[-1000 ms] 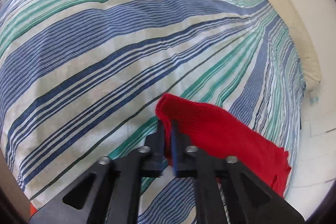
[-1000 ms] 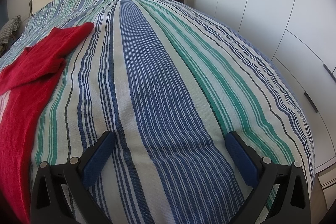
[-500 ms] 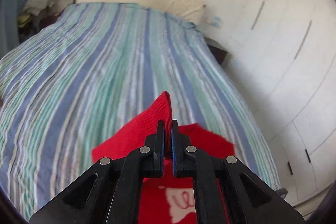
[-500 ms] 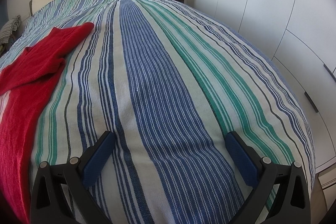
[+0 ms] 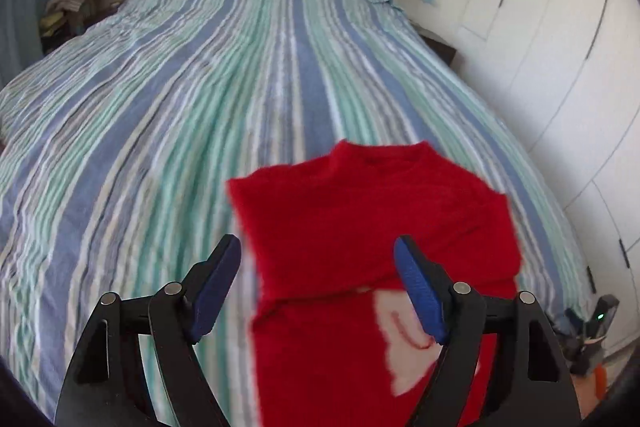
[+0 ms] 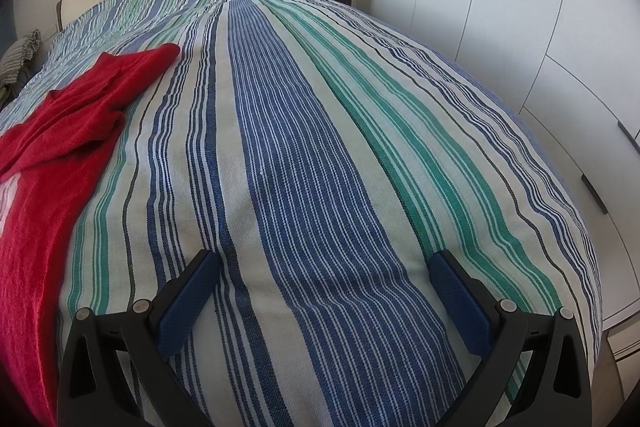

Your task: Fold small clothes

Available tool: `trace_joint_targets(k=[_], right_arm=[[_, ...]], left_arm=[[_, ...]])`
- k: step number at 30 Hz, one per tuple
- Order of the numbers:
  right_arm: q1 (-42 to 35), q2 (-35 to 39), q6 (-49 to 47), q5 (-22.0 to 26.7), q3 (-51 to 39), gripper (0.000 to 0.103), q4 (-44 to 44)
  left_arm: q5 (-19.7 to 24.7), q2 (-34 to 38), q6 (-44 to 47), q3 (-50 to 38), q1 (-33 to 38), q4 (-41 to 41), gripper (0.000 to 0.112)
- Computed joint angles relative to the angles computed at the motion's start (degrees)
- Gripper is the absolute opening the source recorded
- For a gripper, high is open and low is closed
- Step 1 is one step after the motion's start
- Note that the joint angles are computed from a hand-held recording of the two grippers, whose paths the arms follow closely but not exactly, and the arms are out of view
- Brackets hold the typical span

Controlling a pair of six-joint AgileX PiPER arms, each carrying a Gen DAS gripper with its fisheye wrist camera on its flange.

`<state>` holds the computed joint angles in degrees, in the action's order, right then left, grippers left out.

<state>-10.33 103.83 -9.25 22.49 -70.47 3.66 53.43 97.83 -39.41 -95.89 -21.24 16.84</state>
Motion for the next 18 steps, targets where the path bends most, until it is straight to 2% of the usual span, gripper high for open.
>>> trace_joint_targets(k=[3, 5, 9, 11, 12, 13, 14, 16, 18], right_arm=[[0.16, 0.01, 0.63, -0.09, 0.01, 0.103, -0.74], [0.16, 0.01, 0.63, -0.09, 0.01, 0.103, -0.74], [0.44, 0.02, 1.81, -0.20, 0.00, 0.103, -1.99], [0.43, -0.02, 1.77, -0.24, 0.06, 0.103, -1.93], [0.45, -0.03, 1.84, -0.26, 0.08, 0.103, -2.02], [0.44, -0.05, 1.84, -0.27, 0.08, 0.103, -2.04], [0.47, -0.03, 1.92, -0.28, 0.09, 0.103, -2.14], [0.54, -0.12, 2.17, -0.28, 0.13, 0.103, -2.40], [0.56, -0.15, 2.10, -0.32, 0.18, 0.103, -2.32]], left_arm=[[-2.77, -5.63, 2.71, 12.80, -0.01, 2.83, 0.076], [-4.32, -6.21, 5.41, 16.01, -2.36, 4.68, 0.076], [-3.79, 1.05, 1.36, 13.09, -8.22, 15.92, 0.076], [-3.31, 6.25, -1.31, 9.04, -8.55, 18.66, 0.069], [-3.27, 8.16, -2.58, 7.79, -8.36, 20.20, 0.043], [-3.03, 9.82, -3.83, 6.94, -7.91, 21.26, 0.006], [-2.40, 10.82, -6.54, 6.89, -7.43, 22.43, 0.003], [-5.51, 8.12, -14.98, 12.58, -6.62, 25.97, 0.003], [-8.04, 4.86, -19.52, 18.39, -6.69, 28.37, 0.003]])
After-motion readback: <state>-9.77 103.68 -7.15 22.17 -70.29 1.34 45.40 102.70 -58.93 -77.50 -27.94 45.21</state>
